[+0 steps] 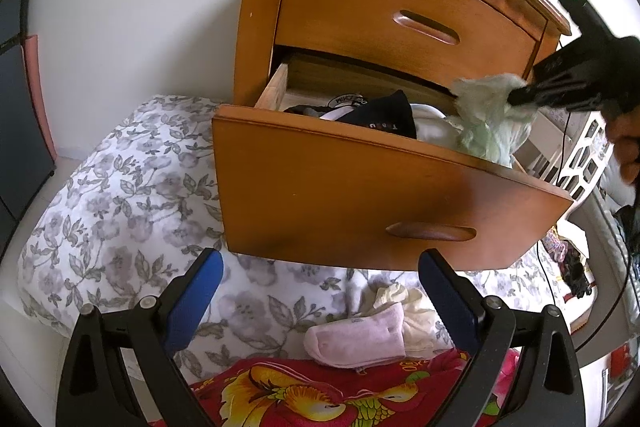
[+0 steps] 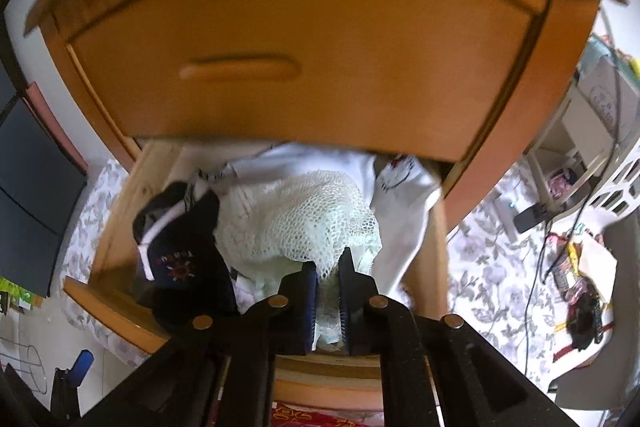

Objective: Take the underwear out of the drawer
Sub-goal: 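Lift the lace cloth up out of the drawer with the right gripper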

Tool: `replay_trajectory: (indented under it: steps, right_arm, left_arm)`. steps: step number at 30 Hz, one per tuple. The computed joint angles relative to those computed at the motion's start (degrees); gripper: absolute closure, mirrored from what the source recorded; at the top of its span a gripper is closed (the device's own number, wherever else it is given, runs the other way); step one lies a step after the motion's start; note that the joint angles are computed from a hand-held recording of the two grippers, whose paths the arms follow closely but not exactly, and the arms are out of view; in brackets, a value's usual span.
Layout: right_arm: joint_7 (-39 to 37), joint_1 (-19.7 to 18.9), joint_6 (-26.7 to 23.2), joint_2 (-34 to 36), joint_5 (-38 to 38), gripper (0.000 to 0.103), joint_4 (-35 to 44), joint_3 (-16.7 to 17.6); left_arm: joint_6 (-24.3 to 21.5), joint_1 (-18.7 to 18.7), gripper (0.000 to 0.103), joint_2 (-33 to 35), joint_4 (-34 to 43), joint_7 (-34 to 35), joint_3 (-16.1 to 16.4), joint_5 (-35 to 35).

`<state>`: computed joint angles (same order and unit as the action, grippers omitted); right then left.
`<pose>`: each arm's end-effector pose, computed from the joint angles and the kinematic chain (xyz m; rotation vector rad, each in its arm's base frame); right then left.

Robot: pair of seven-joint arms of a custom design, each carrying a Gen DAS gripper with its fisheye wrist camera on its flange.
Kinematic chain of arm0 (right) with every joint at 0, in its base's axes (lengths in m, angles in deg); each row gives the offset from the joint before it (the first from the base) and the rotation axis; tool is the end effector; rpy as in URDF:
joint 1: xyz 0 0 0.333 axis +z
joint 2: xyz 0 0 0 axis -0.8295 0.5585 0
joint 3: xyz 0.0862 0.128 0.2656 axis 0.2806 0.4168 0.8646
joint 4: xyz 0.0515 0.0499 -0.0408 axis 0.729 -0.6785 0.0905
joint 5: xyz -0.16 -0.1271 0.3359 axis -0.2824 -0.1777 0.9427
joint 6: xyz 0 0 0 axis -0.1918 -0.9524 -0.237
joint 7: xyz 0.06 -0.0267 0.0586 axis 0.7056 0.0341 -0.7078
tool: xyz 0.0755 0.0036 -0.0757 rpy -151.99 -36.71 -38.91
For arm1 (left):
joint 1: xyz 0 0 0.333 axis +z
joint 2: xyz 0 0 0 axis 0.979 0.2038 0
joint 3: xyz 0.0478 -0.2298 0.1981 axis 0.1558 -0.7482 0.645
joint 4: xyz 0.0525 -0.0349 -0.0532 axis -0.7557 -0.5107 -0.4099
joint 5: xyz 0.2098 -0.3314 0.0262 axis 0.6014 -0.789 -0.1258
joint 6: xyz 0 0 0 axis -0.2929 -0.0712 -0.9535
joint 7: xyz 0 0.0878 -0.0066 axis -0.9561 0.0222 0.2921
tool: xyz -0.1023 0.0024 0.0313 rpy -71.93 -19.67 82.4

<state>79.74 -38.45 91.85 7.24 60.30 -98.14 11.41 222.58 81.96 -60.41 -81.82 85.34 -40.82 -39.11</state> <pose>0.7263 0.2383 0.5904 -2.0892 1.5727 -0.4573 0.5241 -0.0588 0.4924 -1.9857 1.5274 -0.8864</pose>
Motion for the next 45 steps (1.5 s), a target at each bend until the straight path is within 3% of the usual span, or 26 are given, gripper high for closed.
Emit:
replay_trajectory:
  steps: [9, 23, 37, 45]
  right_arm:
    - [-0.8, -1.0, 8.0, -8.7, 0.0, 0.093, -9.7, 0.3]
    - [-3.5, -1.5, 18.6, -20.6, 0.4, 0.093, -18.2, 1.4]
    - [-10.1, -1.3, 22.2, -34.3, 2.5, 0.093, -31.9, 3.1]
    - [-13.2, -0.6, 18.3, -36.7, 3.5, 0.093, -37.7, 3.7]
  left_arm:
    - [-0.1, 0.3, 0.005, -0.8, -0.3, -0.4, -0.4, 0.9]
    - [0.1, 0.9, 0.005, -2.4, -1.0, -1.3, -1.1, 2.2]
    - [0.2, 2.4, 0.005, -4.4, -1.7, -3.2, -2.4, 4.2]
    - [0.3, 2.4, 0.005, -4.9, -2.1, -3.4, -2.4, 4.4]
